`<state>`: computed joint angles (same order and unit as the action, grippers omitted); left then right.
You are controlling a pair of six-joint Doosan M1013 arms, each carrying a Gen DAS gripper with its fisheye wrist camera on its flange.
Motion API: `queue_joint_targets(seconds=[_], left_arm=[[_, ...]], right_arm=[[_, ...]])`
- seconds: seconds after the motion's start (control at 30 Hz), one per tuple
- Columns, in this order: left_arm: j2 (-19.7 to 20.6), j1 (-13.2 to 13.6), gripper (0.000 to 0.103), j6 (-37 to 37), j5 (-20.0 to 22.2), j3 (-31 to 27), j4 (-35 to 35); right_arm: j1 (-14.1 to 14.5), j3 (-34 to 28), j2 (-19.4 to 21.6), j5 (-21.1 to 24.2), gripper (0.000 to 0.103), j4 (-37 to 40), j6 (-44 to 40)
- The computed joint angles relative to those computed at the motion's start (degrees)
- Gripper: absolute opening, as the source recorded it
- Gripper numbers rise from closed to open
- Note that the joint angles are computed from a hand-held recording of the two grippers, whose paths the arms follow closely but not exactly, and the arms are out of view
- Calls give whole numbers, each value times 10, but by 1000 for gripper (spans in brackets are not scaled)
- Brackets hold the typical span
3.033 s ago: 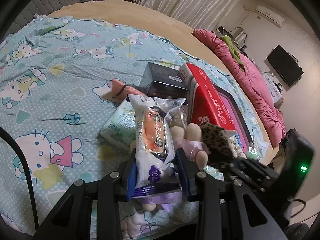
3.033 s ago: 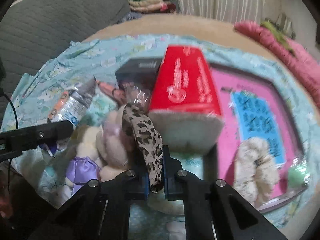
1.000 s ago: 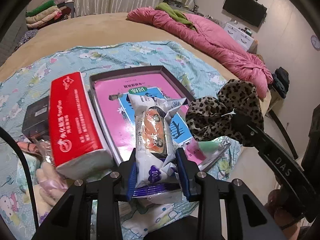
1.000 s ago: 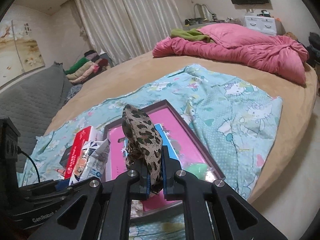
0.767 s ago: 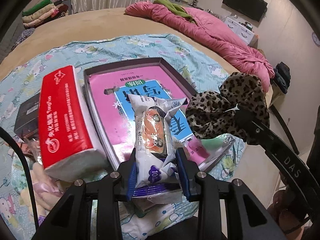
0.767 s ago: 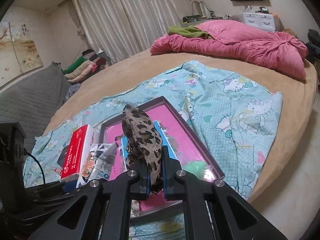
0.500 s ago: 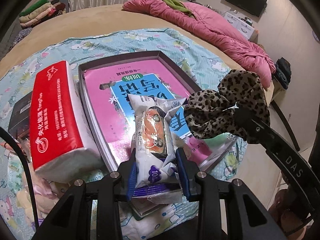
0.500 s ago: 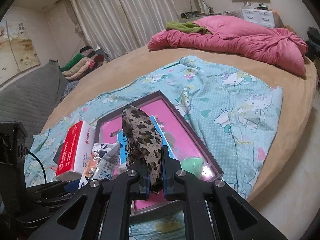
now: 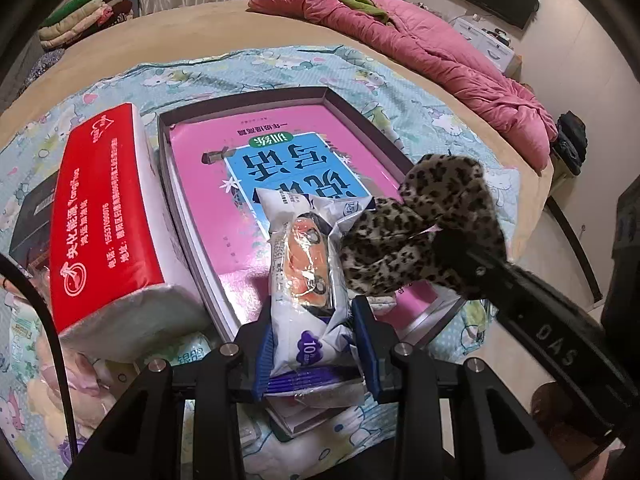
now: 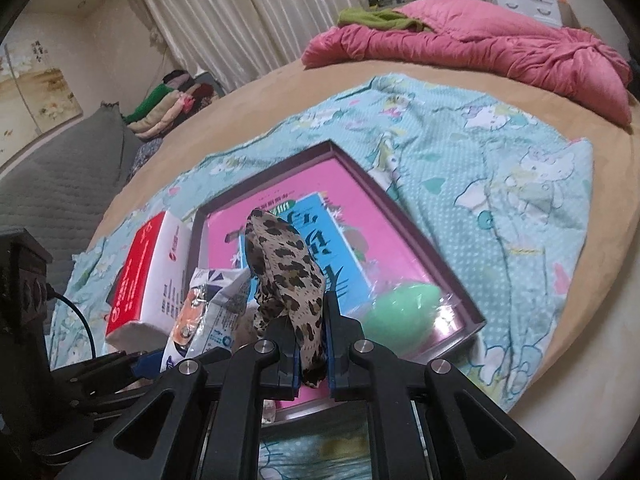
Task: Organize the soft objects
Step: 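Lift and carry the wipes packet and leopard scrunchie over the pink book tray, then lower and release the wipes packet with the left tool while the right tool releases the leopard scrunchie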
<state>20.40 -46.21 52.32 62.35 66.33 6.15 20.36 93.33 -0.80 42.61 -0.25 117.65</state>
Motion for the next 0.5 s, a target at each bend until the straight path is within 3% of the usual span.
queue_joint_targets(seconds=[0.3, 0.5], left_arm=[[1, 0, 37, -1, 0, 3, -2], [1, 2, 37, -3, -1, 4, -4]], right_arm=[[6, -4, 10, 17, 14, -38, 22], [10, -3, 11, 21, 24, -69, 42]])
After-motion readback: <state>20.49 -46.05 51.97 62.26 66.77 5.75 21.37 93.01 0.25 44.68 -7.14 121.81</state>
